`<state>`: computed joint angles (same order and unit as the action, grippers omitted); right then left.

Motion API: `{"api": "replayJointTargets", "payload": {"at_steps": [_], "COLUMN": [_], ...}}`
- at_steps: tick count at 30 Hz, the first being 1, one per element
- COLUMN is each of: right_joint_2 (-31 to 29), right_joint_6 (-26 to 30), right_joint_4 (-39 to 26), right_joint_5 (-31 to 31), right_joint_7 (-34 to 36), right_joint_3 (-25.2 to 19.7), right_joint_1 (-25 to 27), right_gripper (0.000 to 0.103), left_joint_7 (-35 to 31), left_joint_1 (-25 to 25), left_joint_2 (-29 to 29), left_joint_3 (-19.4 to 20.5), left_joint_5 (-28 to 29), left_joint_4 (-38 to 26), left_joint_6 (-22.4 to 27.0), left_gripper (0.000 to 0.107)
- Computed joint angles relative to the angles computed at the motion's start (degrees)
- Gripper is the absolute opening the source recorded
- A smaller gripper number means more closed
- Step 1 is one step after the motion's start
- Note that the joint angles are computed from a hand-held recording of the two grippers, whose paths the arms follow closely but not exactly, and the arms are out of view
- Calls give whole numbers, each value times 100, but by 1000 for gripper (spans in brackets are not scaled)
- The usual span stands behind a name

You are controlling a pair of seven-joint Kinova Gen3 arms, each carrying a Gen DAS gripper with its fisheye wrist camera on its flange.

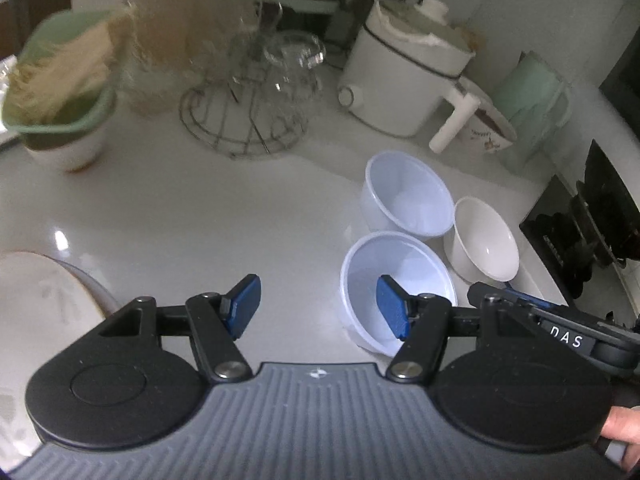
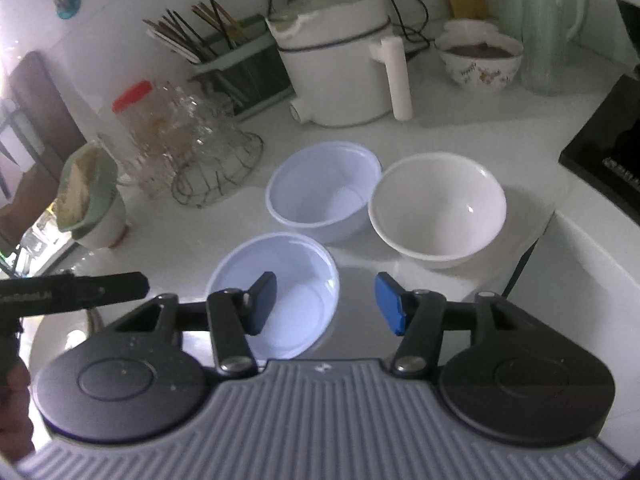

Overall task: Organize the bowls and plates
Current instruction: 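Close the left gripper on the rim of a light blue plastic bowl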

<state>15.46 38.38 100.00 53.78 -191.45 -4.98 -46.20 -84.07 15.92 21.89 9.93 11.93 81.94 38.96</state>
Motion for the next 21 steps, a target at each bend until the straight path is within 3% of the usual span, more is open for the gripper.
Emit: {"api": "replayJointTargets", "payload": {"at_steps": [6,11,16,19,21], "right_joint_2": [120,186,247,284,304], "right_joint_6": [-498,-584,-657,-754,-813], "right_joint_4": [50,34,34,22,-4], "right_joint_5": [-404,-387,-557,-720,-894], "right_joint_7": [190,202,259,356,534], "right_joint_3": [83,268,339,379,368], "right_joint_1": [286,159,191,240,302], "right_gripper": [48,47,36,26,13], "left_joint_7": [-98,-277,-326,-311,-301], "left_joint_1": [54,33,46,13,7], "left_joint_2": [344,529,667,673,662], "left_joint_3": [71,135,134,162,173], "left_joint_5": [31,127,195,295,352], "left_joint_4": [-325,-500,-630,-623,-609], "left_joint_6": [180,241,287,280,256], "left_gripper": [64,57,36,29,27]}}
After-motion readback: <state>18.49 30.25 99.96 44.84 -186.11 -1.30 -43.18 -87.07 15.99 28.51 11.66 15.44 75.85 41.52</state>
